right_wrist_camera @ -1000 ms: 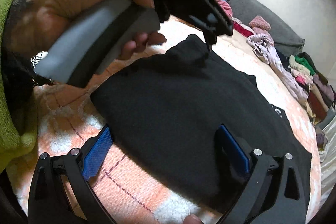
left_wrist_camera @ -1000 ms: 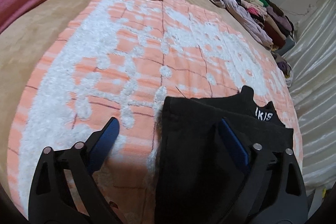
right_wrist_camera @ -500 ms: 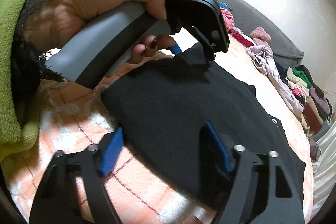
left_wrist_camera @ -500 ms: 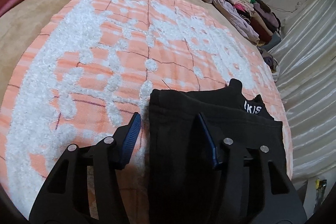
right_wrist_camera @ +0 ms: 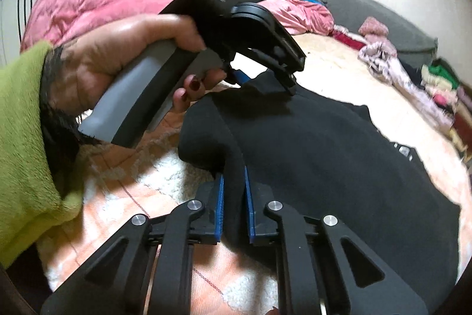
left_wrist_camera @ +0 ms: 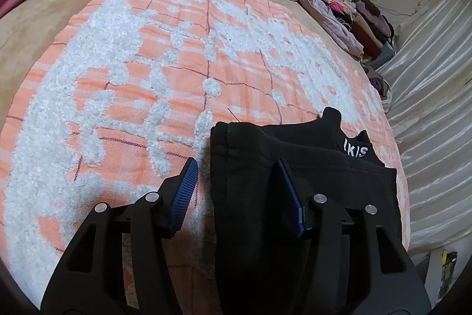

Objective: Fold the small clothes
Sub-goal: 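Grasp the side edge of the sweatshirt with both grippers, then lift the side edge and fold it over the sweatshirt body with both grippers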

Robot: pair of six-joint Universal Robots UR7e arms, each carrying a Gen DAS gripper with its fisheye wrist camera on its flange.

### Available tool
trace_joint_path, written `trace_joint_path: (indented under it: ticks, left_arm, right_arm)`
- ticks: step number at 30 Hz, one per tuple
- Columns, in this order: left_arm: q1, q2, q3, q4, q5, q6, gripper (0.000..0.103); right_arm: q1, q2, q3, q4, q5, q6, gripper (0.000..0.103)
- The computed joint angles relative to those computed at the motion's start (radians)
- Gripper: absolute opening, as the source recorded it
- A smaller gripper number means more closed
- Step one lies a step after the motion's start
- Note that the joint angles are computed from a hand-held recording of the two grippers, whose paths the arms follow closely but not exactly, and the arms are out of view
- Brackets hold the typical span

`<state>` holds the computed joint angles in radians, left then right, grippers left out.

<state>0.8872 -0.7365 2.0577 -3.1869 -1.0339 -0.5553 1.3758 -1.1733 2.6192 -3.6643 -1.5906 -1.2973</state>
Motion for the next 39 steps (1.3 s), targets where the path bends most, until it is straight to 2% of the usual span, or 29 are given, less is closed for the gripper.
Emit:
trace_joint_path:
  ticks: [3,8,10,12,15,19,27,39]
  left_arm:
    - [0.0,0.001,-0.001,-0.003,-0.006,0.0,0.037]
    - [-0.014,0.008,-0.003,0.01,0.03,-0.001,0.034]
    - [-0.011,0.008,0.002,-0.005,0.01,-0.004,0.023]
    - [-0.012,0.009,0.008,-0.027,-0.002,-0.009,0.016]
    - [-0.041,0.016,0.006,-0.014,0.044,-0.005,0.011]
    - [-0.072,0.02,0.004,0.008,0.096,-0.004,0.009]
    - [-0.117,0.013,0.039,-0.016,0.137,-0.035,0.008]
    - [-0.202,0.038,0.045,-0.006,0.204,-0.13,0.008]
  right_arm:
    - [-0.008,-0.037,-0.009,0.081,0.015,0.036,0.011]
    - [-0.017,-0.051,-0.002,0.091,0.039,0.041,0.011]
    - [-0.021,-0.062,-0.004,0.112,0.049,0.049,0.011]
    - [-0.027,-0.072,-0.009,0.136,0.056,0.061,0.011]
    - [-0.034,-0.082,-0.01,0.155,0.064,0.071,0.011]
    - [-0.044,-0.098,-0.007,0.171,0.082,0.078,0.01]
    - [-0.081,-0.175,-0.007,0.276,0.145,0.109,0.01]
    - [-0.162,-0.318,0.013,0.409,0.252,0.083,0.008]
